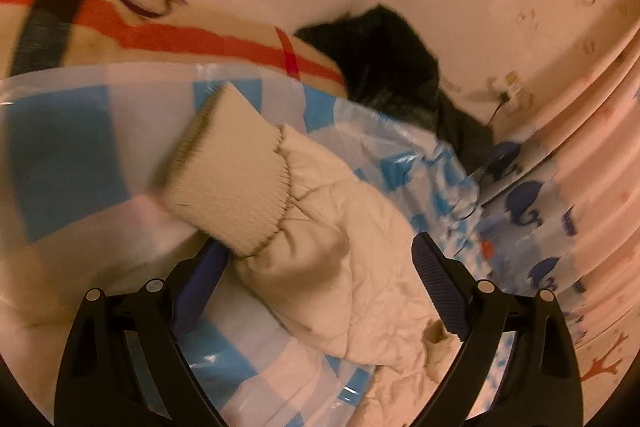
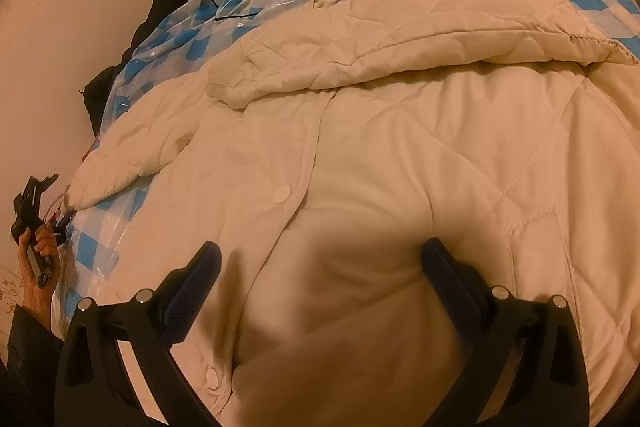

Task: Fold large clothes
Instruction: 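Grasp the knit cuff of the folded sleeve with the left tool, then carry the knit cuff across the jacket body and lay it down with the left tool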

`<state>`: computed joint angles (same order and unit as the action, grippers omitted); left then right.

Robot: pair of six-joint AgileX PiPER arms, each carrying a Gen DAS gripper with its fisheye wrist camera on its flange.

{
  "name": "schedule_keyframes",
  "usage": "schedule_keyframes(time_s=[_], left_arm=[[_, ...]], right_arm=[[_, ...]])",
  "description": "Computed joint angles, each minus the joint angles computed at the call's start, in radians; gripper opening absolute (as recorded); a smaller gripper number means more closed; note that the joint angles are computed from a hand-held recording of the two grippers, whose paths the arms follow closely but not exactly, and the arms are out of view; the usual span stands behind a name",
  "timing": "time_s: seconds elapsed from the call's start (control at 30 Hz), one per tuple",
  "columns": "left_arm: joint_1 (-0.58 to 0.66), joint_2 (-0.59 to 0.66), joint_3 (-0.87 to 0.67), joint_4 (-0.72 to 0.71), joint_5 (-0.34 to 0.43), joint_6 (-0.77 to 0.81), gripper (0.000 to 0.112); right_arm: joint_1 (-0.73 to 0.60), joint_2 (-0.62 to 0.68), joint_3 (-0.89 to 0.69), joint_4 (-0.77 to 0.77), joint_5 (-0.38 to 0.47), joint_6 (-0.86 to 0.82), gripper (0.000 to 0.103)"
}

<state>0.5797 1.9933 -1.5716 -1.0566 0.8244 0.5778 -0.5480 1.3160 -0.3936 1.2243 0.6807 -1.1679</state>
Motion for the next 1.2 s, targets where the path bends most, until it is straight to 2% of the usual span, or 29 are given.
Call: schedule_keyframes(time_s=[0.1,0.23,0.27,0.3,0.33,0.37,0.4,0.63,0.77,0.9,1.1,1.2], left_arm=[[-0.059,0.034,-0.071,0.155,-0.045,-0.149,0.089],[-0.096,0.068,-0.154,0.328,-0.043,-0.344,0.089],[-0.105,0.075,-0.17,0.362,-0.043,-0.382,0.084],[-0.117,0.088,-0.199,0.404,-0.032,-0.425,0.06],[-0.118,0.11,-0.236,0.415,0.005,-0.446,0.045],[-0.113,0.13,-0.263,0.39,0.037,-0.445,0.024],[-0.109,0.13,-0.262,0.357,0.04,-0.438,0.02],[-0.18,-0.037,-0.143,0.291,-0.058,-0.376,0.017],[-0.273,-0.131,-0.158,0.302,-0.059,-0.402,0.016],[-0.424,-0.187,-0.255,0.41,-0.043,-0.52,0.016],[-0.694,-0.177,-0.443,0.63,-0.008,-0.713,0.016],[-0.834,-0.135,-0.547,0.735,0.02,-0.8,0.016]], right_arm=[[-0.001,0.001,0.0,0.001,0.001,-0.001,0.097],[0.002,0.003,-0.001,0.003,0.001,0.003,0.097],[-0.004,0.005,-0.003,0.002,0.007,0.002,0.097],[-0.006,0.007,-0.004,0.002,0.009,0.003,0.097],[-0.009,0.008,-0.005,0.003,0.014,0.005,0.097],[-0.019,0.011,-0.007,0.0,0.023,0.003,0.097],[-0.028,0.014,-0.009,-0.001,0.034,0.006,0.097],[-0.134,0.028,-0.029,-0.032,0.171,0.04,0.096],[-0.188,0.02,-0.045,-0.063,0.26,0.084,0.096],[-0.232,0.002,-0.062,-0.088,0.346,0.118,0.096],[-0.295,-0.035,-0.116,-0.166,0.438,0.185,0.096],[-0.422,-0.048,-0.163,-0.181,0.529,0.166,0.096]])
